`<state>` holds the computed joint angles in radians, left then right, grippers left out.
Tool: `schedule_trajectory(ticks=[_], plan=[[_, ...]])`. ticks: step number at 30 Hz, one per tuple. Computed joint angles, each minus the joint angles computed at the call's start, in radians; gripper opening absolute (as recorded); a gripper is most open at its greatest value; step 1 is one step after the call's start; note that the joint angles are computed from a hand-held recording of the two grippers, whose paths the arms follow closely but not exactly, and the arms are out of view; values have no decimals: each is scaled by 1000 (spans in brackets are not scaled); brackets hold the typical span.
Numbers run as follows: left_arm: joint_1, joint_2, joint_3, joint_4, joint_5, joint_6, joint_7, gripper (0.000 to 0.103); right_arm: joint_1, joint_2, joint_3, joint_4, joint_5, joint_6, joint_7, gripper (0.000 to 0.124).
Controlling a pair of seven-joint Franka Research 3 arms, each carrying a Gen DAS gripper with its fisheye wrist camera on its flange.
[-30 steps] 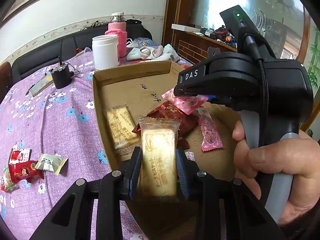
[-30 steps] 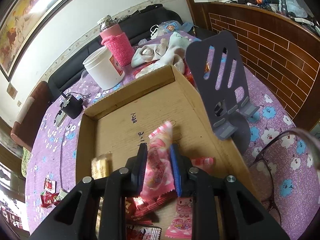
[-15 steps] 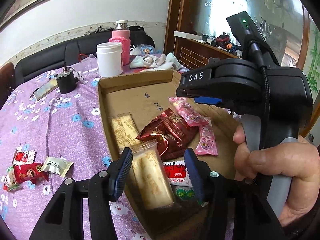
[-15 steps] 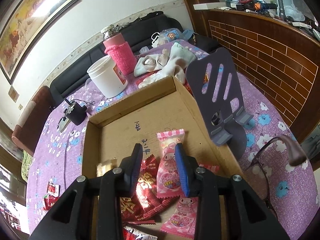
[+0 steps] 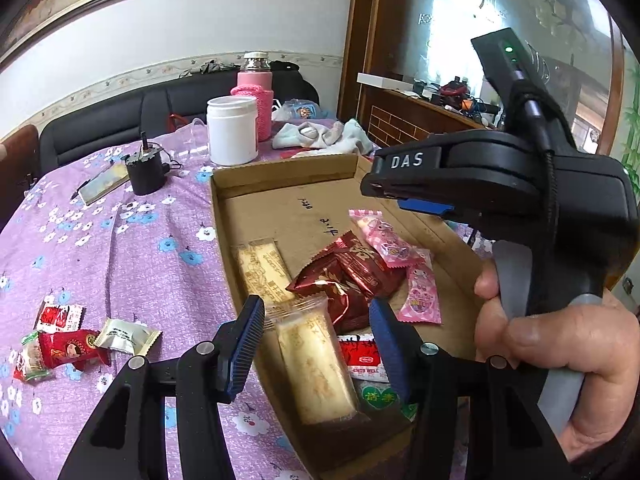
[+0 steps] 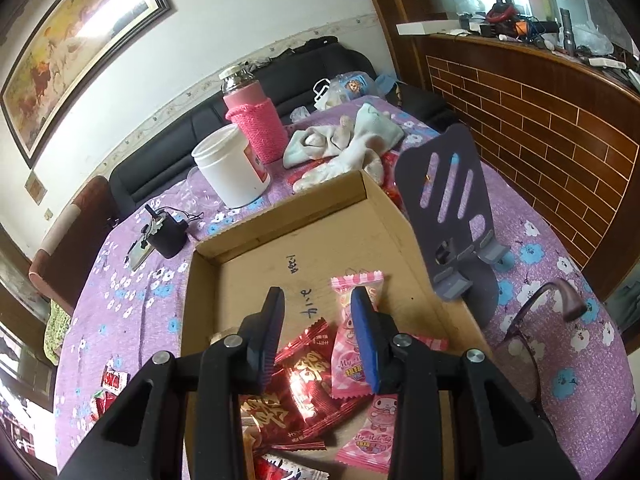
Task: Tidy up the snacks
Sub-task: 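Open both grippers to drop the biscuit pack and candy bar into the tray, then move both grippers back toward the snack pile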
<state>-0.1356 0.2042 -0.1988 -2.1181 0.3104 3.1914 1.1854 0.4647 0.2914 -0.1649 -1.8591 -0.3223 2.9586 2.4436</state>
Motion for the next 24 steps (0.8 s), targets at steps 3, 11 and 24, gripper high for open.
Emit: schedule_trajectory(ticks=[3,11,24], plan=[[-2,-3,5,-2,2,5,-5,57,0,1,3,0,4,8,-4,34],[23,-22,-20,-3,-26,-3,9,57,10,-3,-1,-7,12,32,-8,34],[119,-162,-51,-73,-246,-106,212,66,20,-13,11,-26,95,87,-99,34]])
